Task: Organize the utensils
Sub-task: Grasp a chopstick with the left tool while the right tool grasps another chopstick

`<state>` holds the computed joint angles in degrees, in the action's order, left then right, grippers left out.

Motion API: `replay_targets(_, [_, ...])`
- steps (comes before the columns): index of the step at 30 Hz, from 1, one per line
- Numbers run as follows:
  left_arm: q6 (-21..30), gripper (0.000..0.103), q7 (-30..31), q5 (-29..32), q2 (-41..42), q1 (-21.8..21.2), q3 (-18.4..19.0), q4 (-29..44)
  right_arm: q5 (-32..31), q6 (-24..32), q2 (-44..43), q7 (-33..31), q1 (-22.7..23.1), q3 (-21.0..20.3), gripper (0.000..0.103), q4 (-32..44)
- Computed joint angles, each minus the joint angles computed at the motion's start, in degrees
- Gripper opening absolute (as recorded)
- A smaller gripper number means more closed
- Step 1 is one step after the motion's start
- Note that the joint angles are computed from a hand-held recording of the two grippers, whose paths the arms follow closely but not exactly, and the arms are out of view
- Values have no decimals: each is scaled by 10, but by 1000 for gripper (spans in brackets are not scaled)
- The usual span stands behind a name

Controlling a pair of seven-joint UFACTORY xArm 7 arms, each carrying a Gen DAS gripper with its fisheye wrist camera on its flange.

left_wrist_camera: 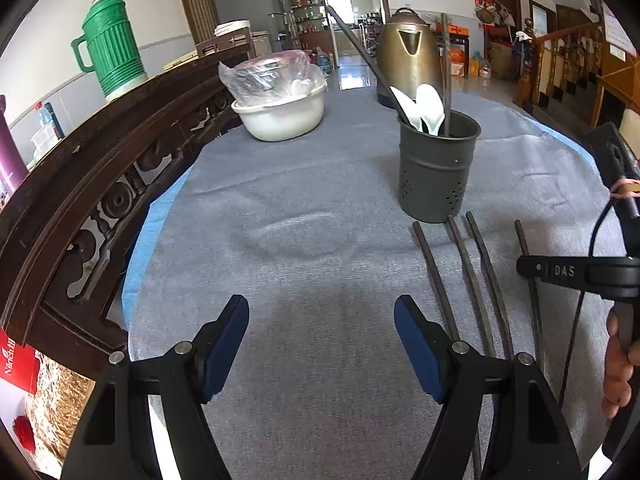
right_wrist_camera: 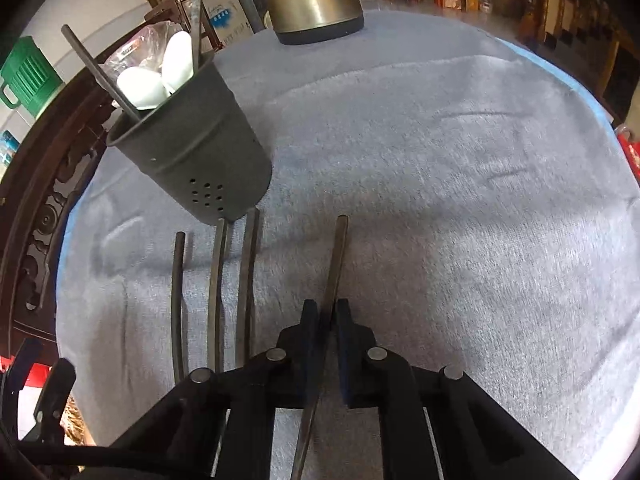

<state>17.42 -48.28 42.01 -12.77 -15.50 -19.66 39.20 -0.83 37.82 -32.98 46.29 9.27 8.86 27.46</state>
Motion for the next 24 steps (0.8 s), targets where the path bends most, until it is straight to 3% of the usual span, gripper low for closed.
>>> replay_targets(1, [-1,76,17,-15,4,0,-1,3,4,3,-19,-7,4,-7,11,-14])
replay_targets(4, [-8,76,138,-146,39,-53,50,19,18,0,-43,-14,11,-12,11,-33])
replay_targets(7, [10,76,243,-266,87,-77,73,58,34,-3,-61,-20,19,-17,11,-45])
replay_targets(12, [41,76,298,-341,143,-81,75,116,45,-15,-77,-23,24,-12,11,-60])
replay_targets(18, [61,75,309,-358,186,-94,73,160,48,-32,-91,-21,37,-29,11,-76])
replay_targets(19, [64,72,309,-359,190,-97,73,164,59,-56,-72,-39,28,-29,11,-77])
replay_targets(24, [81,51,346,-393,211,-106,66,189,74,-69,-85,-47,29,-34,10,-91])
